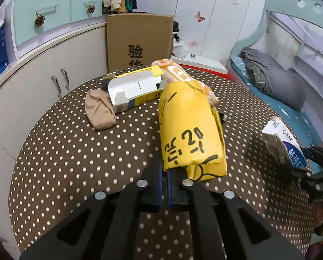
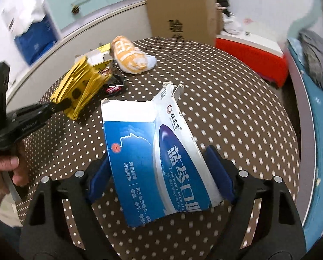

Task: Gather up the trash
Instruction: 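Carry both items to the white bin and open both grippers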

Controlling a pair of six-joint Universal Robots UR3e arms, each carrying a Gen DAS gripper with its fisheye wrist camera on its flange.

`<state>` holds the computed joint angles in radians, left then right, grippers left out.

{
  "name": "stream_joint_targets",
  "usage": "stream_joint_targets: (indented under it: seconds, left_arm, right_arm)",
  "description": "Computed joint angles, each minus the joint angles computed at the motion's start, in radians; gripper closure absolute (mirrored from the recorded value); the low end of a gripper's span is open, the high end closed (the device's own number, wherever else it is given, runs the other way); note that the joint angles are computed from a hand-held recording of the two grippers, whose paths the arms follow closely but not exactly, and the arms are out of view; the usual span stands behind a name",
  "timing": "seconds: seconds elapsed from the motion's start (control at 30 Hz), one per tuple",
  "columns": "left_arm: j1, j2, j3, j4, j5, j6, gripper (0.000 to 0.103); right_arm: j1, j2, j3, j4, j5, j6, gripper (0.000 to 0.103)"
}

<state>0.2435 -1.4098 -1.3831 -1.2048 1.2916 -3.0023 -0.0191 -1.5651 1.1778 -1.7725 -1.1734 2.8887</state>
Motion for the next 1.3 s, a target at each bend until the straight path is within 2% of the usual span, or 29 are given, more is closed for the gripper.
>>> stream_joint_targets:
  seconds: [0.17, 0.4, 0.53, 0.67, 0.83, 0.93, 1.03, 1.2, 1.3]
  left_arm:
    - [0.046, 0.076, -0.036, -0.040, -0.064, 0.033, 0.100]
    - [0.011, 0.090, 0.030, -0.087, -0.104, 0.030, 0.100]
    - [-0.086, 0.018, 0.136, -0.090, -0.089, -0.003, 0.100]
    - [-0.208, -0.088, 0.271, -0.096, -0.071, -0.037, 0.100]
    - [-0.366, -0.235, 0.444, -0.103, -0.038, -0.081, 0.100]
    - [-0.453, -0.321, 0.536, -0.109, -0.012, -0.101, 0.100]
    - [-0.524, -0.413, 0.633, -0.135, 0.010, -0.116, 0.100]
    - [-0.621, -0.561, 0.808, -0.193, 0.039, -0.121, 0.100]
    - [-0.676, -0.688, 0.985, -0.273, 0.065, -0.113, 0.100]
  right_arm:
    - [-0.082, -0.131, 0.083, 0.032, 0.039, 0.015, 0.022]
    - [-0.210, -0.229, 0.099, 0.090, 0.096, -0.001, 0.022]
    - [-0.297, -0.269, 0.116, 0.111, 0.132, -0.013, 0.022]
    - [-0.469, -0.342, 0.151, 0.187, 0.212, -0.060, 0.022]
    - [-0.770, -0.438, 0.209, 0.372, 0.316, -0.210, 0.022]
    - [-0.897, -0.462, 0.283, 0.409, 0.306, -0.269, 0.022]
    - [-0.979, -0.459, 0.388, 0.381, 0.279, -0.269, 0.022]
    - [-1.021, -0.428, 0.604, 0.228, 0.194, -0.222, 0.022]
    - [-1.018, -0.381, 0.687, 0.126, 0.163, -0.180, 0.018]
